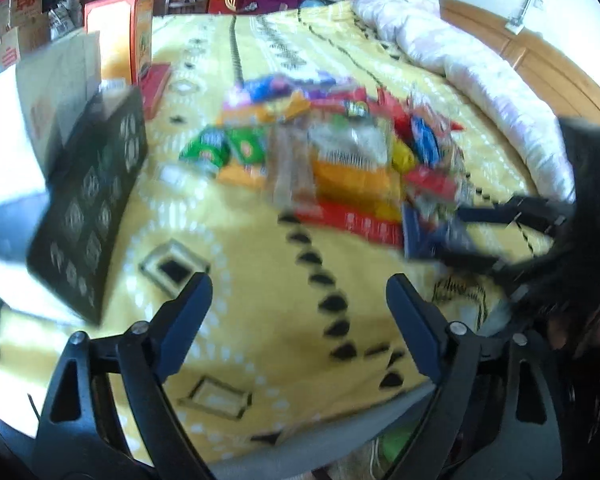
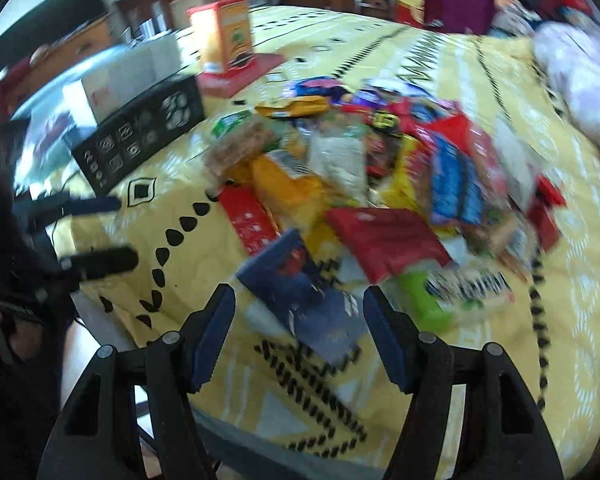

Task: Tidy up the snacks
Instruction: 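Grasp the clear packet of brown snack bar with the left gripper while the right gripper reaches into the pile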

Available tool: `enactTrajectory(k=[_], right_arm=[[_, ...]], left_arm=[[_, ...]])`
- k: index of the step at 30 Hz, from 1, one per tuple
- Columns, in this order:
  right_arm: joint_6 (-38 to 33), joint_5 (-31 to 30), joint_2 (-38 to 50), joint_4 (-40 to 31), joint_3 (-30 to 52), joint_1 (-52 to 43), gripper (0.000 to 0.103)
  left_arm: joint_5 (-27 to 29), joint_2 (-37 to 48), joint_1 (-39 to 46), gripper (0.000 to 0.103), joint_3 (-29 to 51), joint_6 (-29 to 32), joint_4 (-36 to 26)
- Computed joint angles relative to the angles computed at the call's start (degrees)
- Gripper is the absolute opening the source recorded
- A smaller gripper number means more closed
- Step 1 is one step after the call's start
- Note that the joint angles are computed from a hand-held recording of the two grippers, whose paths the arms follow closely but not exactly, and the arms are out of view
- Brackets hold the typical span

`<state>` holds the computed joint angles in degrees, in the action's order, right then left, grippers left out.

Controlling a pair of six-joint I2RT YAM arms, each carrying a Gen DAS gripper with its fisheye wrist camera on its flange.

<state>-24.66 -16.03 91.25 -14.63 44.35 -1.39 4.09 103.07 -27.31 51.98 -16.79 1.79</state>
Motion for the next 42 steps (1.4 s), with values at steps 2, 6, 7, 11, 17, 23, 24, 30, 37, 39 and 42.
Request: enactTrajectory(k=[2,6,7,11,17,23,24,30,37,39,42], right_arm=[[-0.63,2.72,5.28,1.35,2.20,1.59,0.067],[2.82,1.35,9.83,2.74,3.67,-0.34,0.044],[4.14,0.30,8.03,3.83,2.36,-1.16,0.032],[9.62,-6.75,2.86,5.33,-1.64,-5.93,0.029],[9.95,-12.99,2.20,2.17,-3.27,-9.06,0.029],[6.35,-16.85,-3.51,-0.90,-6.63,-5.14,0.042],[6.03,-17.26,-5.17,-1.59,-7.22,-4.31,0.043],[10.18,-16.35,-7.80,0.52,-9.10,-5.87,0.050],[12.80,-17.02,-3.71,1.39,-8.63,-9.86,0.050],[12.69,-16.78,-3.88,1.69,-9.22,-9.81,0.050],[13.09,-16.79,-4.00,2.20,-9.78,-9.90,0.050]], left_arm=[[-0.46,0.63,0.21,0.088,2.26,-0.30,-0.12],[-1.70,4.92,0.70,0.088,8.55,0.27,-0.36],[-2.20,7.05,1.06,0.088,10.91,0.17,-0.60],[-4.59,13.17,1.21,0.082,16.62,1.44,-2.43],[-4.15,11.94,2.32,0.080,14.93,-0.07,-2.38],[-7.65,11.31,3.24,0.078,14.46,-1.82,-5.78],[-8.18,10.46,2.95,0.078,13.54,-1.88,-5.27],[-8.37,9.01,0.22,0.080,12.77,2.34,-2.03],[-14.77,17.07,-2.30,0.079,19.15,10.23,-2.58],[-15.41,17.98,-2.55,0.078,19.70,10.05,-2.76],[-15.26,18.50,-2.58,0.043,20.75,9.68,-3.93]])
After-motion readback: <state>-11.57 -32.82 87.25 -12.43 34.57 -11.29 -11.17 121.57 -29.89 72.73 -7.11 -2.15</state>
